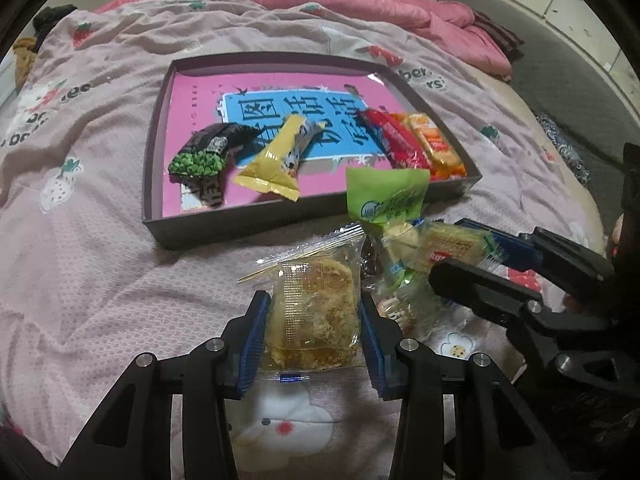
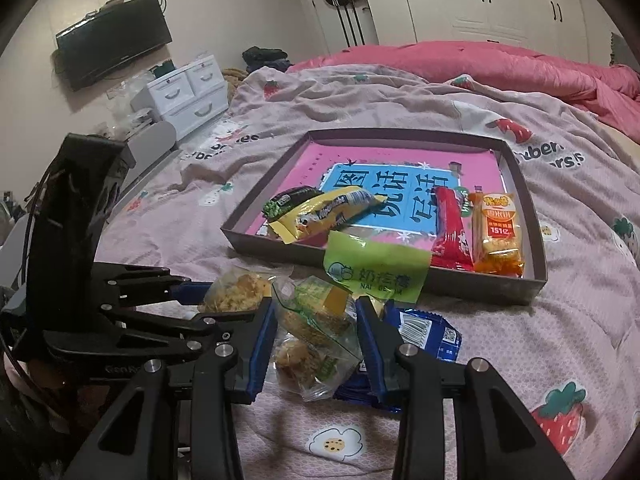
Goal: Organize snacks
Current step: 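Grasp the clear pastry bag with the left tool while the right tool grasps the clear cake bag, then carry both clear bags up and over the tray with both tools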
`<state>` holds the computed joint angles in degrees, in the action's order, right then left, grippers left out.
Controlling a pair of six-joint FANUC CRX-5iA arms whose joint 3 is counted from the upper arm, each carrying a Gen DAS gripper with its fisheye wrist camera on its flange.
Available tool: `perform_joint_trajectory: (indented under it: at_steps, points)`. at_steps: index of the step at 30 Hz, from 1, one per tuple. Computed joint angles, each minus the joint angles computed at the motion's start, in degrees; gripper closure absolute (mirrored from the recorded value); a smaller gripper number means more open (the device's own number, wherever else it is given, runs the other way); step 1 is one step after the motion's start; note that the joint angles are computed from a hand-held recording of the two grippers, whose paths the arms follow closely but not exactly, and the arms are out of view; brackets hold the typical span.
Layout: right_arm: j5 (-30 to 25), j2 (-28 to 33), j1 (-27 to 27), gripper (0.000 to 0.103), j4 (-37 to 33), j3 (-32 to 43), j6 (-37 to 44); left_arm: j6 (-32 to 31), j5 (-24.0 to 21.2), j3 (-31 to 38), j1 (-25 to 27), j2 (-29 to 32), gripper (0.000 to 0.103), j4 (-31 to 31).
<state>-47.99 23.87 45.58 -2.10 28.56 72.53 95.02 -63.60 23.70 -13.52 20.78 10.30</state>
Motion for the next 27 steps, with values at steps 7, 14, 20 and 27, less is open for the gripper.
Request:
perform_joint_trajectory:
  at_steps: [7, 14, 20, 27]
  points:
    - [2.22, -1.28, -0.28, 0.063, -0.39, -1.55, -0.34, 1.23, 1.15, 0.15, 0.09, -1.21, 0.058, -0.94]
    - [3.42, -1.68, -0.60, 0.063, -0.81, -1.99, -0.48, 2.89, 1.49, 1.42, 0.06, -1.61, 0.058, -3.18]
    - [5.03, -2.30, -0.73, 0.063, -0.81, -2.84, -0.52, 3.58, 2.17, 1.87, 0.27, -2.08, 0.058, -3.86]
    - [7.11, -2.85, -0.91, 0.063, 0.73, -3.78, -1.92, 4.07, 2.77, 2.62, 0.35, -2.24, 0.058, -4.49]
